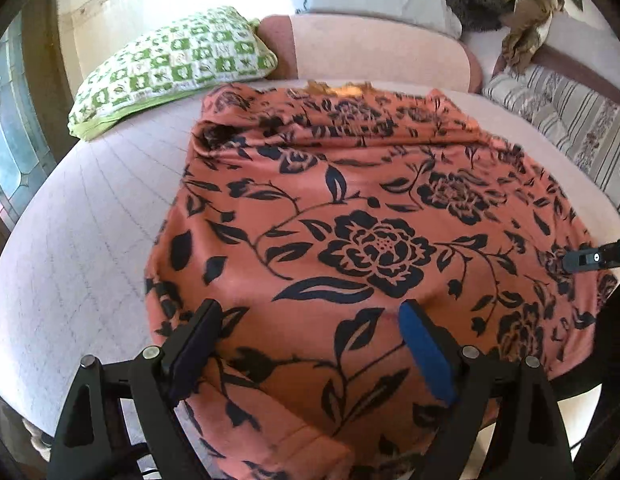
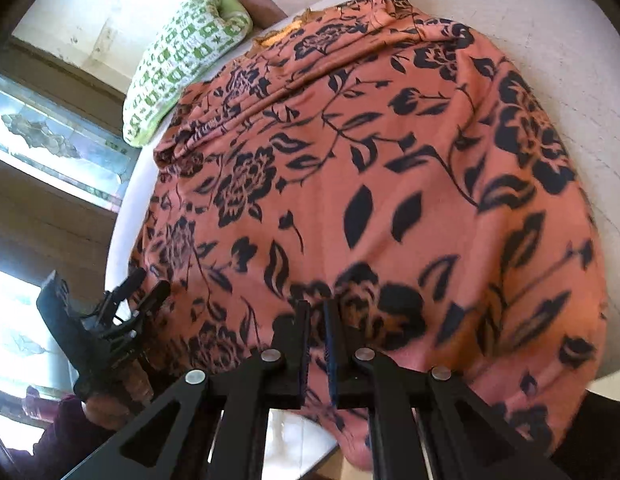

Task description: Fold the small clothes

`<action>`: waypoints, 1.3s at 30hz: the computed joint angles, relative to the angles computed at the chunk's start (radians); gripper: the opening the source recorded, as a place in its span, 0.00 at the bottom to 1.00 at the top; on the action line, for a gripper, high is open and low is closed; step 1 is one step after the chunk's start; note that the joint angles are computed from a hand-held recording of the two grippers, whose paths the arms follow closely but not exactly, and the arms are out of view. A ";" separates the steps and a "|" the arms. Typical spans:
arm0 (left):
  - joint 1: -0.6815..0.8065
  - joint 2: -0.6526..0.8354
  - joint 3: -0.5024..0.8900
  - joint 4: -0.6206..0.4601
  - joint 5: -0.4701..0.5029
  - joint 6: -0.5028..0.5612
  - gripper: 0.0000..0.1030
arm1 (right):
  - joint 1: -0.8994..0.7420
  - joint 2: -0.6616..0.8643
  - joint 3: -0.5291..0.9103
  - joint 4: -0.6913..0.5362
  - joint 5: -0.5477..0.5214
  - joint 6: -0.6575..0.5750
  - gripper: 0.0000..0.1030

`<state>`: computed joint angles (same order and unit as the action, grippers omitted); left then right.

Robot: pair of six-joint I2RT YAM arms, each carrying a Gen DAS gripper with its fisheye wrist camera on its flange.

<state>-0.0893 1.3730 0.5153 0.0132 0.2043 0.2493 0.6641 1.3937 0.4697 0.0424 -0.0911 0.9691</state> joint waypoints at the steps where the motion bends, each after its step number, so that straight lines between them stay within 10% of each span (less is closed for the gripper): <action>1: 0.021 -0.019 -0.010 0.003 0.023 0.002 0.87 | 0.002 -0.059 -0.012 -0.043 0.035 0.003 0.09; 9: 0.177 0.064 0.099 0.003 0.050 -0.207 0.87 | -0.078 -0.525 -0.078 -0.335 0.184 0.042 0.11; 12: 0.209 0.102 0.133 0.014 0.047 -0.306 0.87 | -0.167 -0.618 -0.096 -0.390 0.149 0.050 0.28; 15: 0.212 0.110 0.135 0.019 0.051 -0.343 0.87 | -0.225 -0.681 -0.138 -0.384 0.143 0.073 0.70; 17: 0.202 0.096 0.116 0.025 0.052 -0.327 0.87 | -0.261 -0.711 -0.170 -0.361 0.151 0.082 0.73; 35: 0.205 0.074 0.073 -0.074 0.071 -0.136 0.91 | -0.364 -0.208 -0.150 -0.024 0.075 0.040 0.73; 39: 0.148 0.058 0.056 -0.063 0.058 -0.071 0.58 | -0.265 -0.123 -0.087 -0.034 0.142 -0.002 0.73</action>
